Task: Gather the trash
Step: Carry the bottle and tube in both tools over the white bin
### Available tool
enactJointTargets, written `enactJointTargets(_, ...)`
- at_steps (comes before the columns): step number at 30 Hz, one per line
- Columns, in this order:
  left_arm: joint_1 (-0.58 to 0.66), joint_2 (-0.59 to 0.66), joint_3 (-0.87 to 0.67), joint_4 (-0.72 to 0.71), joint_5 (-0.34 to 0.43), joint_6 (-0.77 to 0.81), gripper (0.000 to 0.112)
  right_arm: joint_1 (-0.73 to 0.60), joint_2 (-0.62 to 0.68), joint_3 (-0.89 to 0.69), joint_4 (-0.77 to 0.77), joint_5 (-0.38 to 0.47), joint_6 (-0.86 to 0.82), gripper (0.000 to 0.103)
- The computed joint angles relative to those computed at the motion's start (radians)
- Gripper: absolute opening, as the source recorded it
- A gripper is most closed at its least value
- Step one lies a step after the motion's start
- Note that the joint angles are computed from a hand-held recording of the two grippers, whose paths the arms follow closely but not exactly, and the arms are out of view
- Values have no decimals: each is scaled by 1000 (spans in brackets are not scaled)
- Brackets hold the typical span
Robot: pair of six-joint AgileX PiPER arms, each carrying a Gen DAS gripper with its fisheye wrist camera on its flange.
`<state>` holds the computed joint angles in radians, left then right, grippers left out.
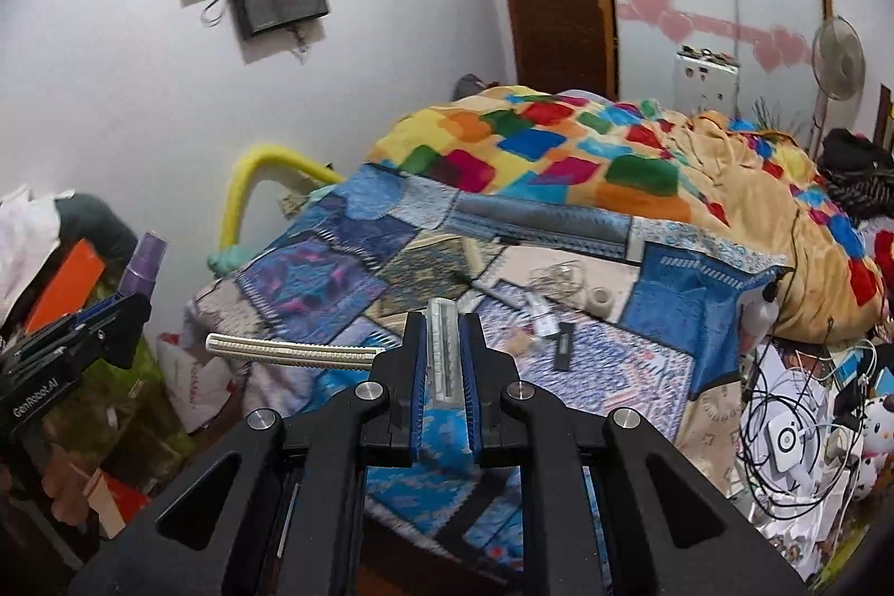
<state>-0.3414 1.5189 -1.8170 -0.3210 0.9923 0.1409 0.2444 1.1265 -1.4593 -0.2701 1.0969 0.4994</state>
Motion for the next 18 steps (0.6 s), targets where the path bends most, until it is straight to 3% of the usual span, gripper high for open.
enactJointTargets(10,282,-166,191,-156,56,211,25,420,108,-9,-235,66,305,11)
enactJointTargets(18,520,-203,365,-283,100,406,25,519,242,11,-213,23,357,11)
